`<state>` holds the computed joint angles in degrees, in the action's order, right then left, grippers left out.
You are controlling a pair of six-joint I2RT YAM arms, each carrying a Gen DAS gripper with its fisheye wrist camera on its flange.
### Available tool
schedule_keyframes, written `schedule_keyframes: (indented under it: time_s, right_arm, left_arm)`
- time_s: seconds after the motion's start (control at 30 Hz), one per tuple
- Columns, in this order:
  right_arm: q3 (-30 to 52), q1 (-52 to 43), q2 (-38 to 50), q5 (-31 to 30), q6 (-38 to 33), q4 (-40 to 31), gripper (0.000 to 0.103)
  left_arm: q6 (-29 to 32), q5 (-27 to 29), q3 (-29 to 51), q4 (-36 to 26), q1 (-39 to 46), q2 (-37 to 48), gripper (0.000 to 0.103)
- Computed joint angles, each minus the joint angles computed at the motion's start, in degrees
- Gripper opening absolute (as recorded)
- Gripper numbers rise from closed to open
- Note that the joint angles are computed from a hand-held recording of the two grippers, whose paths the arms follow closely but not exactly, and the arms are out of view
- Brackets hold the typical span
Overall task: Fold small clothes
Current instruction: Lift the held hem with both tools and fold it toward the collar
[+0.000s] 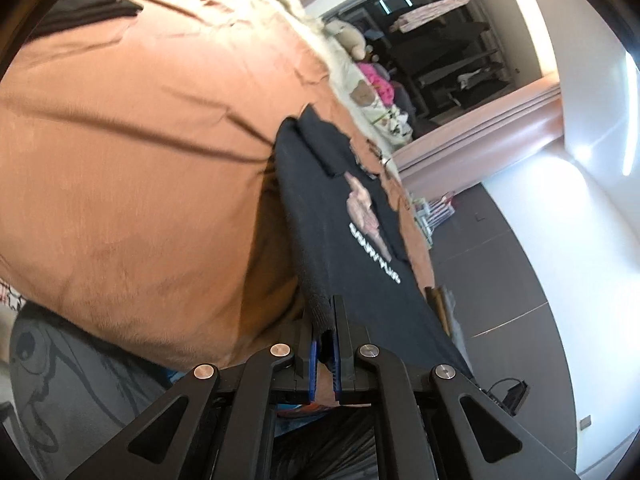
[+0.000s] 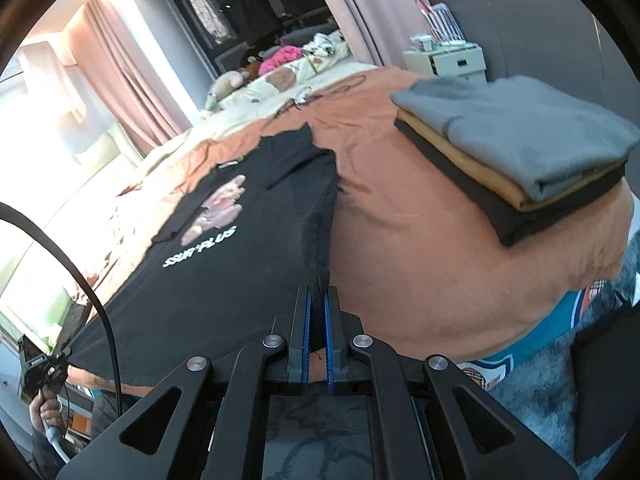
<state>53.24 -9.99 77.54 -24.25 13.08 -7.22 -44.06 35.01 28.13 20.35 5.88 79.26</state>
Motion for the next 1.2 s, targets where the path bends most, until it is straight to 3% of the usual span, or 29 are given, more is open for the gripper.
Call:
schedule_keyframes:
  time_s: [0.4,0.67,1.0,1.2]
  right_arm:
    - [-7.05,-2.71,-12.49,-7.01,-2.5,0.99,0.002]
    - [-9.89,-6.58,-15.65,-12.58,-4.69,0.69,0.002]
    - [-13.84,-14.55,-18.54,-21.77,-8.89,0.09,0.002]
    - [-14.59,-17.43,-19.48,-25.58,-10.68,-0.8,0.002]
  left_arm:
    - [0.66,4.3,0.31,-10.11,6.93,-16.28,0.005]
    - [3.09,7.51,-3.29,-19.98,10.61,-30.17,0.005]
    - [7.08,12.29,-4.35,-35.85,16.02,-46.54,0.005]
    - [12.36,19.13,-3.27,-49.55,23.32,-56.46,0.005]
